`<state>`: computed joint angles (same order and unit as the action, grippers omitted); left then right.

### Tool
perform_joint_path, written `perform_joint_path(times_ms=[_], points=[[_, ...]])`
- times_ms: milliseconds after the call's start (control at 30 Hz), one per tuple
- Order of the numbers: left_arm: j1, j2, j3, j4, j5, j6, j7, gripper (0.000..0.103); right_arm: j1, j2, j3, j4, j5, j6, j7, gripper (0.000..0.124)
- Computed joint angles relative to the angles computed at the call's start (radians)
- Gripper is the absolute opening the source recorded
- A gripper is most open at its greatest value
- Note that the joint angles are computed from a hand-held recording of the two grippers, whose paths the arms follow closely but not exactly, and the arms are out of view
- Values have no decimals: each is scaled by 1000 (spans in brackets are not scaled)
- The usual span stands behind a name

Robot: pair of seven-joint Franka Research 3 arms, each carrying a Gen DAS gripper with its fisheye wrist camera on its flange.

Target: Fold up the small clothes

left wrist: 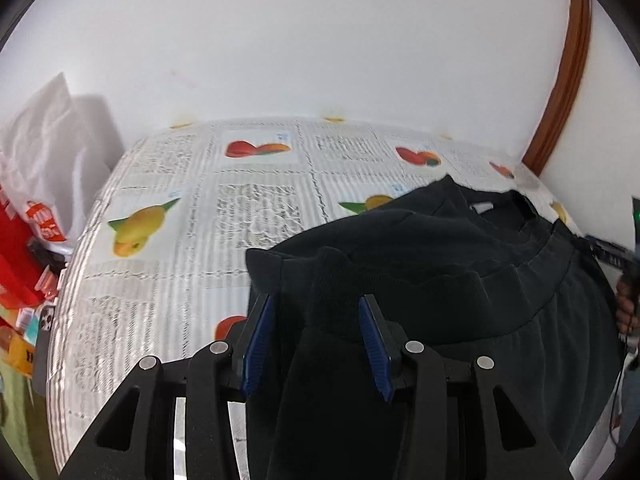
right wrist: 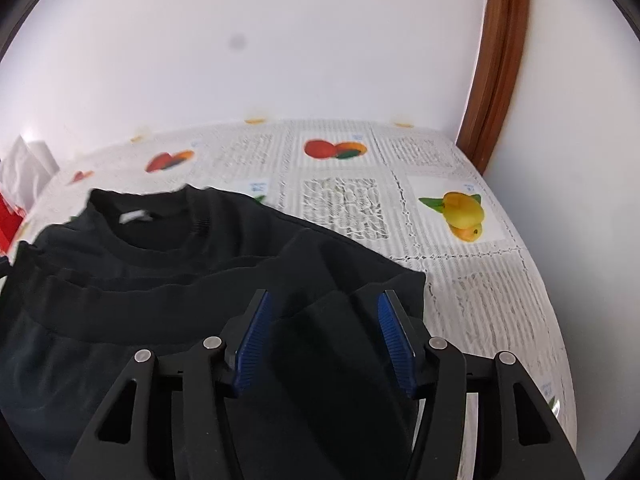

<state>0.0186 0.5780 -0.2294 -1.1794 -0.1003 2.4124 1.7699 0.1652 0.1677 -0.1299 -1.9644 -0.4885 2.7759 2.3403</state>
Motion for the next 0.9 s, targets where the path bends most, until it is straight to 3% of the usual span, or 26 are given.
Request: perform_joint_path(times_ms=[67, 200, 300, 433, 533, 600, 667, 733, 800, 900], points=[[-17, 20, 12, 23, 29, -5, -1, 37, -29, 40, 21, 29, 107, 4, -80, 55], [-30, 33, 14, 39, 57, -32, 8, 22, -16, 68, 5, 42, 165, 24, -127, 48], [-54, 4, 39, -6, 111, -10, -11, 12, -3, 57, -3, 22, 173, 62, -153, 26], [-48, -42, 34, -74, 112, 65, -50, 8, 34, 40, -37, 3, 106, 83, -106, 15], [-33, -72, 17, -101, 84, 145, -66, 8, 39, -25, -60, -68, 34, 185, -38, 13], [-44, -60, 25, -67, 96, 156, -89, 8, 24, -66, -65, -108, -5, 255, 5, 13], [-68, -6, 41, 26, 127, 122, -121, 8, 7, -78, -56, -112, -20, 263, 25, 13], [-101, 73, 64, 152, 167, 46, -161, 8, 2, -59, -51, -79, -64, 200, 52, 13], [-114, 122, 69, 220, 185, 0, -179, 8, -20, -16, -22, -39, 2, 117, -3, 13], [-150, 201, 101, 335, 234, -107, -224, 9, -39, 31, 3, -17, 113, 70, -82, 13]])
